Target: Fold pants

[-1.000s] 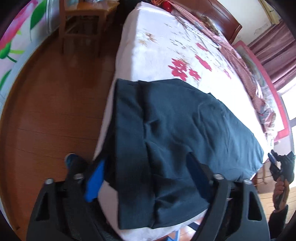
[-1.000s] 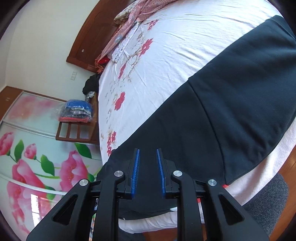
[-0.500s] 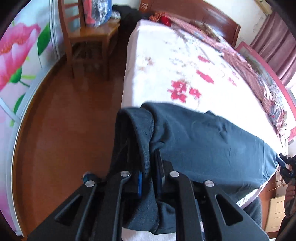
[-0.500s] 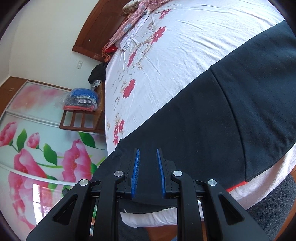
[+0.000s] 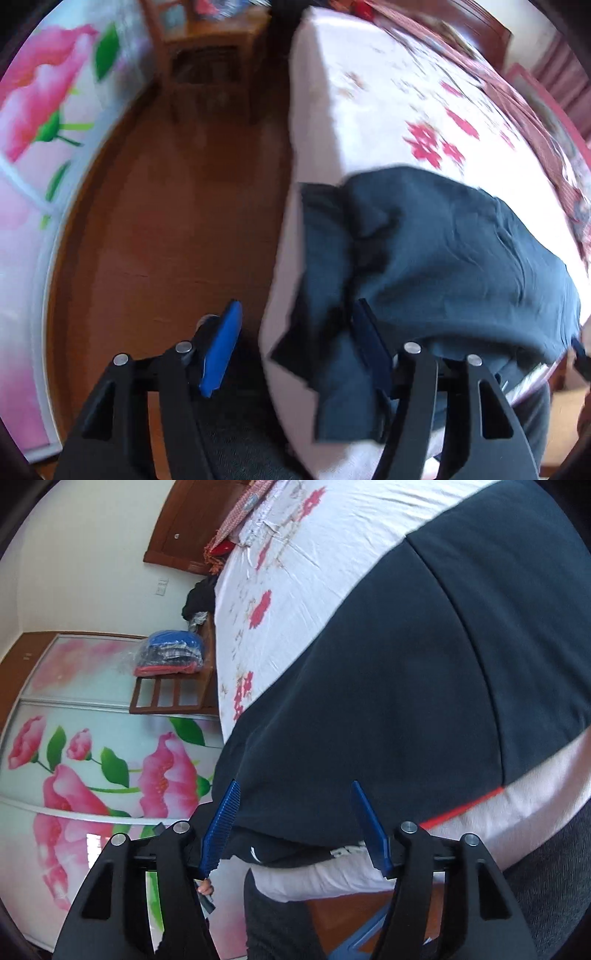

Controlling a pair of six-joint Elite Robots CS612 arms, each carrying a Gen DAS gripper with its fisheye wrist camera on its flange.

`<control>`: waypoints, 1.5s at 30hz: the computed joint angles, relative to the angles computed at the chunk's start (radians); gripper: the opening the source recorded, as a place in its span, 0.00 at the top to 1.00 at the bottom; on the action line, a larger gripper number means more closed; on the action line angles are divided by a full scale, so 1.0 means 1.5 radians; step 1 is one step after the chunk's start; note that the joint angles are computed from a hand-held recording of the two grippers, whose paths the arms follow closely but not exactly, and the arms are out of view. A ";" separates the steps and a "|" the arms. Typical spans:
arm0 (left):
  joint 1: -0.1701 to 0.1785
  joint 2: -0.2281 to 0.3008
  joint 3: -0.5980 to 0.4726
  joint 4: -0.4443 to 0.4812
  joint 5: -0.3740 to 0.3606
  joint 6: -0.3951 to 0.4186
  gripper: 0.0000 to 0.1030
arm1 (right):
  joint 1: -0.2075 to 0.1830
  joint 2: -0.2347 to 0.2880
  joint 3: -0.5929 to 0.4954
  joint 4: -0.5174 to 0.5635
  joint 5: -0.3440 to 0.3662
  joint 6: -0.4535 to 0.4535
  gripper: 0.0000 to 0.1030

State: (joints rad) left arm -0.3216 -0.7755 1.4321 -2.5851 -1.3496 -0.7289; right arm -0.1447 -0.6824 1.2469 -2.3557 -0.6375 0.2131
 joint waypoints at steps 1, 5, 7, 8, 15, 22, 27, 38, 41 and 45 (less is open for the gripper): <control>-0.008 -0.013 0.010 0.018 0.039 -0.009 0.37 | 0.001 -0.002 0.007 0.003 0.013 -0.003 0.40; -0.015 -0.052 0.049 0.020 0.006 -0.033 0.32 | 0.032 -0.030 0.021 0.035 -0.084 -0.155 0.40; -0.018 -0.060 0.068 -0.009 -0.062 -0.037 0.32 | 0.061 -0.045 0.023 0.028 -0.189 -0.274 0.40; -0.021 -0.061 0.071 -0.003 -0.083 -0.038 0.32 | 0.069 -0.048 0.023 0.027 -0.204 -0.309 0.40; -0.019 -0.032 0.062 -0.037 -0.117 -0.156 0.33 | 0.073 -0.038 0.008 0.063 -0.147 -0.304 0.40; -0.005 -0.016 0.084 -0.153 -0.164 -0.273 0.79 | 0.069 -0.046 0.015 0.052 -0.154 -0.315 0.40; -0.017 -0.030 0.101 -0.212 -0.123 -0.267 0.89 | 0.067 -0.045 0.012 0.052 -0.156 -0.311 0.40; 0.006 -0.014 0.117 -0.226 -0.170 -0.104 0.86 | 0.063 -0.032 0.000 0.052 -0.161 -0.324 0.40; 0.000 -0.022 0.113 -0.206 -0.142 -0.079 0.77 | 0.071 -0.015 -0.028 0.106 -0.184 -0.335 0.40; -0.023 -0.067 0.140 -0.168 -0.055 -0.039 0.58 | 0.084 -0.008 -0.043 0.153 -0.249 -0.366 0.40</control>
